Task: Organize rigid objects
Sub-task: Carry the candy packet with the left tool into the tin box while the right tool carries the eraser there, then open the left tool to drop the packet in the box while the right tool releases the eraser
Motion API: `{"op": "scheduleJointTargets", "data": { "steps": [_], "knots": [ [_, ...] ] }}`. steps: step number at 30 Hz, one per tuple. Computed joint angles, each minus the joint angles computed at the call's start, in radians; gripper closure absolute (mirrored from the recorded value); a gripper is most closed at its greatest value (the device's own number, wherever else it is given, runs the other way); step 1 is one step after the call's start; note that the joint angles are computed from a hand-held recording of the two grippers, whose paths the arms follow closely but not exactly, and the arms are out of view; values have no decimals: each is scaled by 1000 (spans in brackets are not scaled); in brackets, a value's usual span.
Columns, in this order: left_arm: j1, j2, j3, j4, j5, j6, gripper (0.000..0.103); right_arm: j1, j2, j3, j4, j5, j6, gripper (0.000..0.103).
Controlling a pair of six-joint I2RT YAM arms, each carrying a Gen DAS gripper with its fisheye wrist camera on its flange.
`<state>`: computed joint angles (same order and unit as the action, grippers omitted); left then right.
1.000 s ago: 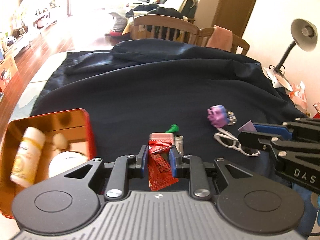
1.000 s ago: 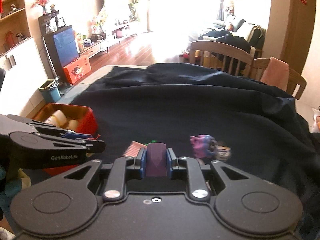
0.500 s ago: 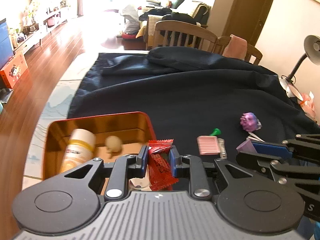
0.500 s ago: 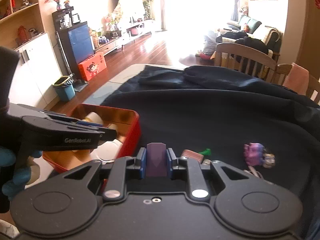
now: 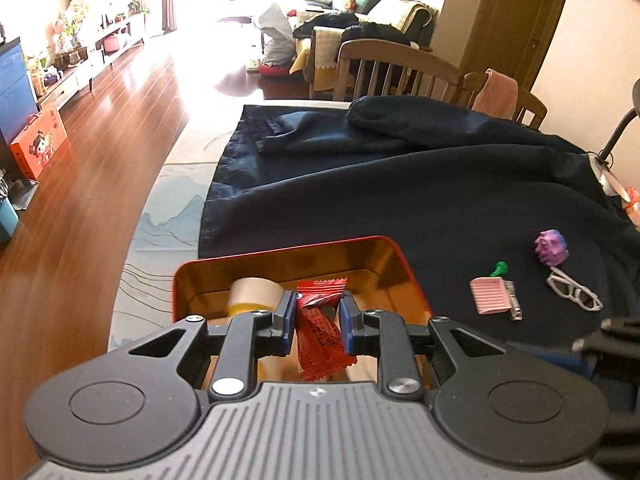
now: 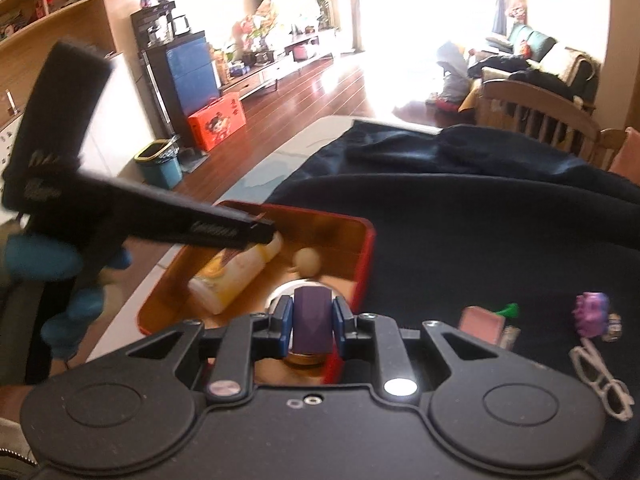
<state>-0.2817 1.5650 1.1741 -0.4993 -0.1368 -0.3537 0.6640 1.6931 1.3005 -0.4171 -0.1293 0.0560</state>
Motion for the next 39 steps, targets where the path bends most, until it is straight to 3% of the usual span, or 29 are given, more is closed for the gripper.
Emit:
{"op": "scheduleJointTargets", "data": {
  "steps": [7, 23, 39],
  "knots": [
    [51, 62, 10, 25, 60, 73, 81, 72, 98, 68, -28, -14, 19, 83],
    [50, 191, 45, 76, 84, 153, 81, 133, 257, 175, -80, 13, -22, 83],
    [49, 211, 30, 85, 84, 154, 80, 125, 241, 149, -67, 2, -10, 74]
  ]
}}
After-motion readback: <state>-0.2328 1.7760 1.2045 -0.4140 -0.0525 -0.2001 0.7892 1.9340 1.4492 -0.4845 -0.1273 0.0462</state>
